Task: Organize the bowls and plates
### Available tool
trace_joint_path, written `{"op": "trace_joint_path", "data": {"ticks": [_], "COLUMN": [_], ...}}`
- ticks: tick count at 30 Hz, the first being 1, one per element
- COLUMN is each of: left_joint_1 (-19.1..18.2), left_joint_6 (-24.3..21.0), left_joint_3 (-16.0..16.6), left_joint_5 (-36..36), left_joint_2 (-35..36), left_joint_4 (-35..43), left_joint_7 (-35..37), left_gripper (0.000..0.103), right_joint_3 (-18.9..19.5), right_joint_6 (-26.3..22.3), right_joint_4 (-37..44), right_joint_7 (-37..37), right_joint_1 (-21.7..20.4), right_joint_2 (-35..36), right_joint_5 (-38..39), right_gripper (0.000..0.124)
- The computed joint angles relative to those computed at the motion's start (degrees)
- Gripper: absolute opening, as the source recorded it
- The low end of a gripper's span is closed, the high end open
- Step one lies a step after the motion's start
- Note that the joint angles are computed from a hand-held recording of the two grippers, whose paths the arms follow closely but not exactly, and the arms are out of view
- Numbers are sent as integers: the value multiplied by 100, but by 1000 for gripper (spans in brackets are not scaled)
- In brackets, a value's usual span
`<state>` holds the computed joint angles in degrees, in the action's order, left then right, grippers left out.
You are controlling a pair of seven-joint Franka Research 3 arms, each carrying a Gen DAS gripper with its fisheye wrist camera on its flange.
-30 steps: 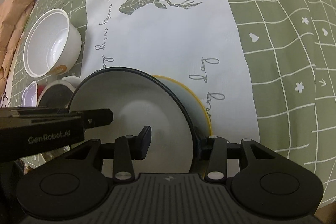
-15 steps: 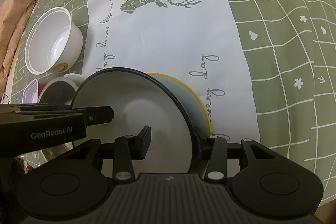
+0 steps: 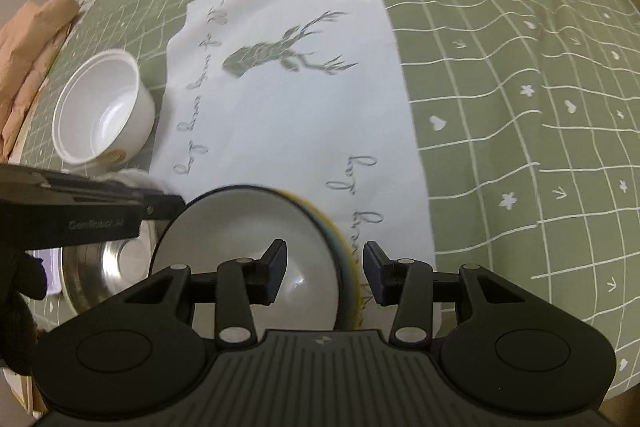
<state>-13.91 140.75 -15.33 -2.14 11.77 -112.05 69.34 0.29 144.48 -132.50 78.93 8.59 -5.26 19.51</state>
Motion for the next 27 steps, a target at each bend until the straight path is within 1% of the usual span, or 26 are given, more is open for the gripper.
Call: {"op": "trace_joint_path", "data": {"ticks": [2, 4, 6, 7, 8, 9, 10, 13, 14, 17, 18, 23, 24, 25, 27], "left_joint_1": [107, 172, 257, 312, 323, 280, 204, -47, -73, 1, 37, 191, 205, 200, 185], "left_joint_6": [-33, 60, 6, -71, -152, -234, -311, -481, -509, -485, -480, -423, -390, -357, -361], "left_joint_3": [-28, -33, -92, -146, -166, -153, -115, -2, 10, -47, -71, -200, -214, -205, -183], "left_joint_5": [-333, -563, -997, -1358, -1557, -1516, -1299, -399, -276, -387, -463, -847, -898, -906, -902], "left_joint_2": [-66, -218, -321, -336, -315, -268, -208, 101, 201, 453, 530, 722, 739, 732, 749], "left_joint_4": [-12, -96, -84, -52, -12, 39, 90, 285, 337, 409, 421, 407, 404, 388, 413], "left_joint_7": [109, 237, 717, 1139, 1440, 1543, 1473, 1040, 949, 963, 971, 1115, 1118, 1057, 891], "left_gripper": [20, 21, 21, 21, 21, 23, 23, 23, 26, 27, 29, 36, 36, 36, 37], "right_joint_3": [-25, -51, -66, -71, -71, -74, -71, -88, -91, -109, -119, -161, -149, -125, -85], "right_joint_6": [-28, -116, -207, -242, -264, -292, -308, -428, -471, -652, -730, -1342, -1419, -1404, -1282], "right_joint_4": [5, 7, 11, 0, -9, -8, -31, -27, -28, -20, -5, 241, 291, 313, 324], "right_joint_7": [55, 77, 95, 96, 100, 99, 110, 105, 119, 128, 109, -170, -250, -262, -327], "right_joint_1": [-31, -57, -76, -83, -88, -94, -95, -108, -115, -138, -148, -247, -260, -252, -225], "right_joint_2": [22, 42, 63, 64, 65, 75, 63, 110, 135, 246, 292, 681, 738, 753, 734], "right_joint_5": [-6, 46, 109, 140, 157, 175, 191, 322, 346, 476, 574, 1414, 1520, 1496, 1394], "right_gripper": [43, 43, 43, 43, 43, 43, 43, 43, 43, 43, 43, 43, 46, 49, 49]}}
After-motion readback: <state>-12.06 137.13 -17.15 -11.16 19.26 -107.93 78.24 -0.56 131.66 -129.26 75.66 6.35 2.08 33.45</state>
